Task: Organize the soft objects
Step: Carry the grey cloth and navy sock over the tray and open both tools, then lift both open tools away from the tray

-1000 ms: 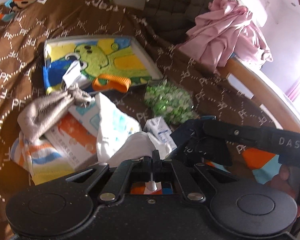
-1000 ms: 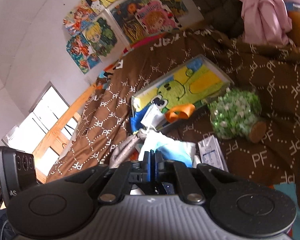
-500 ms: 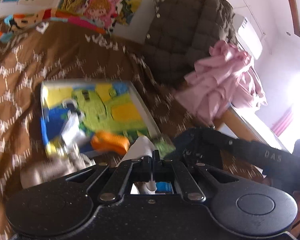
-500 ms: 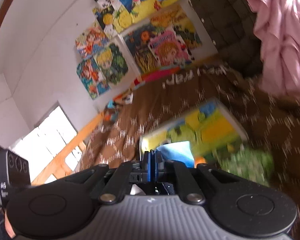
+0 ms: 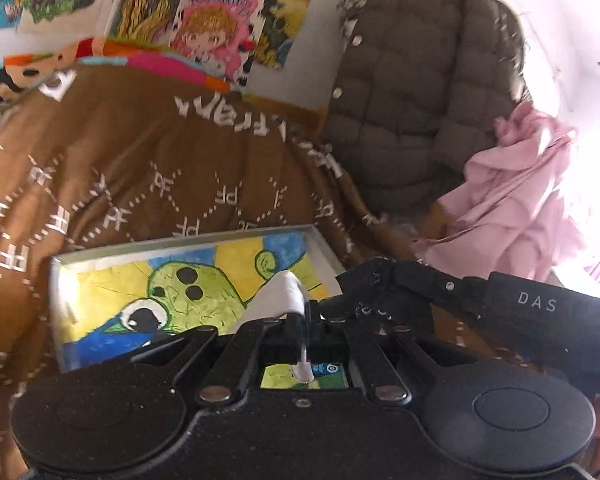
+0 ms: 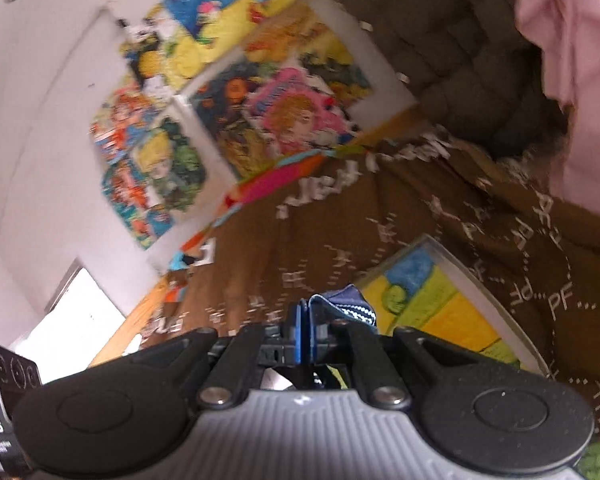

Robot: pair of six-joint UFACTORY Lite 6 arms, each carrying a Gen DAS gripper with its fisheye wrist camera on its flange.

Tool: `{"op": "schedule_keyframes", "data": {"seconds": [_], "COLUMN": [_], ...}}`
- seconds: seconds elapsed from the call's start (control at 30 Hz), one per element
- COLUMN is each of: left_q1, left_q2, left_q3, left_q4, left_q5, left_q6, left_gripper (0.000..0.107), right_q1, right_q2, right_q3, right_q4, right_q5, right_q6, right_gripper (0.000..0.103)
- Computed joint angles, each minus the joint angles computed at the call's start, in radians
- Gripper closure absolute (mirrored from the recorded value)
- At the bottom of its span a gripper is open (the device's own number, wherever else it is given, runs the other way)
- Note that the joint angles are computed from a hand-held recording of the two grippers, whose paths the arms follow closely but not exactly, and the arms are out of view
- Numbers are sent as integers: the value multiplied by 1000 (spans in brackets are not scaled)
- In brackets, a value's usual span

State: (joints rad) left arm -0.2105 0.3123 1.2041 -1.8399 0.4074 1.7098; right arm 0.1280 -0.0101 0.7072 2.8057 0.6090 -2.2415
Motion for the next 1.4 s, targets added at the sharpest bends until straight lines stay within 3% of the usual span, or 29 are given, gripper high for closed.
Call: {"op": "schedule_keyframes", "data": {"seconds": [0.17, 0.33, 0.47, 0.63, 0.9, 0.97, 1.17, 1.4], "left_q1": [-37, -57, -67, -58, -51, -54, -60, -51], "left_q2": [206, 302, 338, 363, 324, 288, 111, -297], "left_q3": [105, 144, 164, 183, 134, 101, -46, -369], "left_q4": [-220, -259, -184, 47, 151, 150, 128, -426], "left_q5": [-7, -31, -106, -148, -185, -201, -233, -250], "left_q6": [182, 203, 133, -104, -238, -238, -218, 351], "left_gripper": [106, 106, 106, 105, 89, 76, 56, 35], "right_q1": [-54, -59, -51, -47, -17, -5, 17, 61], "right_q2": [224, 345, 411, 463, 463, 432, 258, -98], "right_q3": [74, 127, 159, 193, 207, 196, 90, -92], "right_q4": [-13, -57, -86, -146, -208, -202, -135, -7], "right_q5": [86, 102, 77, 37, -49, -90, -144, -249], "right_q6": [23, 55, 81, 149, 198, 185, 137, 25], "right_gripper": [98, 98, 98, 98, 90, 79, 55, 31]}}
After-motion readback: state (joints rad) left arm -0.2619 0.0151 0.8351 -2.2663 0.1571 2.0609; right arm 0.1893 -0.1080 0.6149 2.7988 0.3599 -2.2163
